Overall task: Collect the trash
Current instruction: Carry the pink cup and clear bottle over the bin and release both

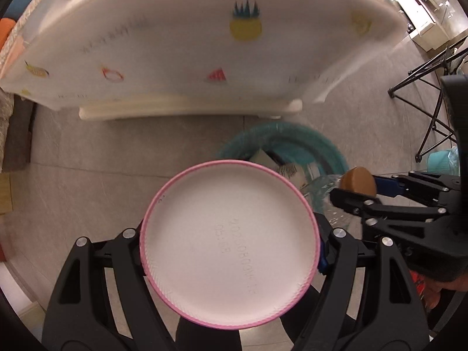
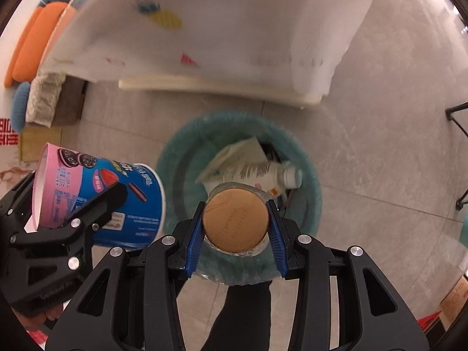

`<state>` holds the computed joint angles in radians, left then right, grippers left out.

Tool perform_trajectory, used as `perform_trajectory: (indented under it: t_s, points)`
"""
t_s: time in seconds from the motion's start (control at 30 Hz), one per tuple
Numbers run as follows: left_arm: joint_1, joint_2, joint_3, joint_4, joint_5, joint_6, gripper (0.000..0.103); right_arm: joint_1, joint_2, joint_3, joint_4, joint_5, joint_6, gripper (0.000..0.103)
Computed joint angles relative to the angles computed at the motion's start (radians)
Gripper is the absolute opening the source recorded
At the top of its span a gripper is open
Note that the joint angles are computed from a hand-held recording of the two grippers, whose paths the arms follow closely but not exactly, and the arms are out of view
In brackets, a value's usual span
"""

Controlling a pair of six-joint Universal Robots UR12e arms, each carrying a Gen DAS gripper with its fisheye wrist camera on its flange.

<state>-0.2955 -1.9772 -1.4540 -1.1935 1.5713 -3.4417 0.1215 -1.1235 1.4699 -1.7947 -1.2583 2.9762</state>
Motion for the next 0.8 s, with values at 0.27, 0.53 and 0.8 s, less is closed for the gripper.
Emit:
perform_trajectory:
  t_s: [0.27,0.53,0.8]
  points:
    - [-0.006,-0.005,-0.024,-0.017,-0.009,0.010,0.074,-0.002,0.014,0.009,0.080,-0.011,0.005,0.053]
    - [-0.009,-0.025,-0.021,-0.017,-0.033,0.024,0.074,-0.023,0.013,0.003,0.041,-0.016,0.024,0.057]
    - [-0.012,-0.060,-0.007,-0.057,-0.054,0.031,0.075,-0.032,0.022,-0.009,0.021,-0.010,0.036,0.057]
